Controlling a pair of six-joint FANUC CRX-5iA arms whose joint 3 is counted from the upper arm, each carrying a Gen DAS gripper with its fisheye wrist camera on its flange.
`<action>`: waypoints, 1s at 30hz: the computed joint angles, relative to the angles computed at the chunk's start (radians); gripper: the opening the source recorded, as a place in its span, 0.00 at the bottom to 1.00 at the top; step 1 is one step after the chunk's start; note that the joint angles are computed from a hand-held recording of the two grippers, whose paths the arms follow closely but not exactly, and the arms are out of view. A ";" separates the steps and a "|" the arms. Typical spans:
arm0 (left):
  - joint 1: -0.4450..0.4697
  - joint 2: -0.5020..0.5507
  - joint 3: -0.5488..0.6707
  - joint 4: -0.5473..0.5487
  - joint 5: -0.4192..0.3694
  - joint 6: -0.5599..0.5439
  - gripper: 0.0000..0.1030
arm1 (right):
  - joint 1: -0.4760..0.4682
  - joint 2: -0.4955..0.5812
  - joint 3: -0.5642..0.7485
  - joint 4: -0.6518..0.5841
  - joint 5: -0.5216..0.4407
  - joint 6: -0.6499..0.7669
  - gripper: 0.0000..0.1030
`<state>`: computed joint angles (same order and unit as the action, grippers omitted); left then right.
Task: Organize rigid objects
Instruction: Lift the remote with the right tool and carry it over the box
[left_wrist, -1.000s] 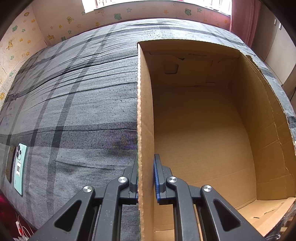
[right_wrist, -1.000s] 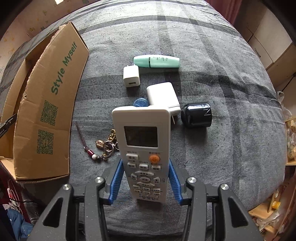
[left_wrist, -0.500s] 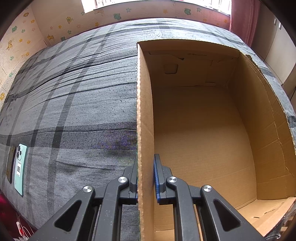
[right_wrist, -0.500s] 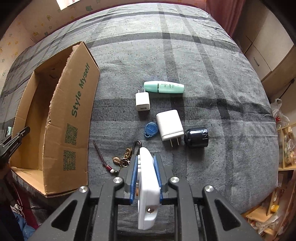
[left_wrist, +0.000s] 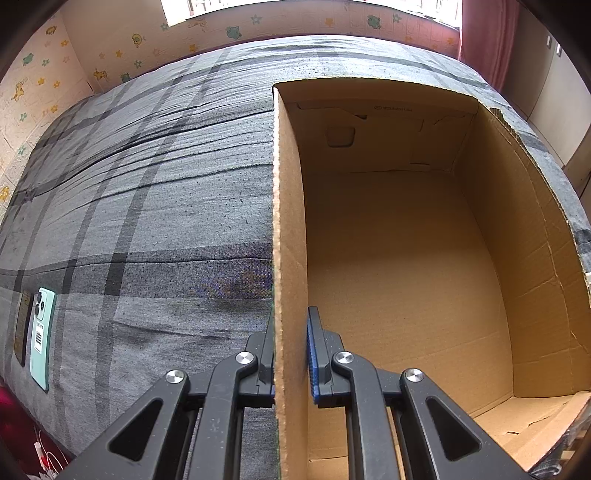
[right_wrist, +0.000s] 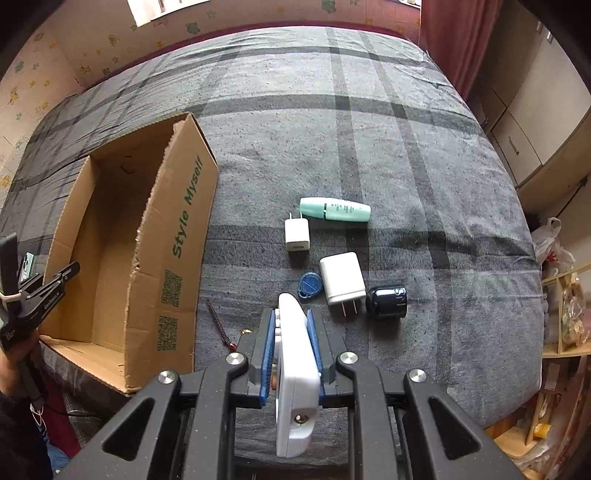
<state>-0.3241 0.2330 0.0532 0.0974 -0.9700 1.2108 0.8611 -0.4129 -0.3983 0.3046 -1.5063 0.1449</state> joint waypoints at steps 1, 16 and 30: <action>0.000 0.000 0.000 0.000 0.000 0.000 0.13 | -0.003 0.009 0.014 0.007 0.001 0.014 0.17; -0.002 0.008 0.015 -0.005 -0.013 0.003 0.13 | -0.061 0.184 0.258 0.091 0.017 0.239 0.17; -0.003 0.014 0.021 -0.013 -0.017 0.008 0.13 | -0.103 0.357 0.388 0.001 0.143 0.382 0.17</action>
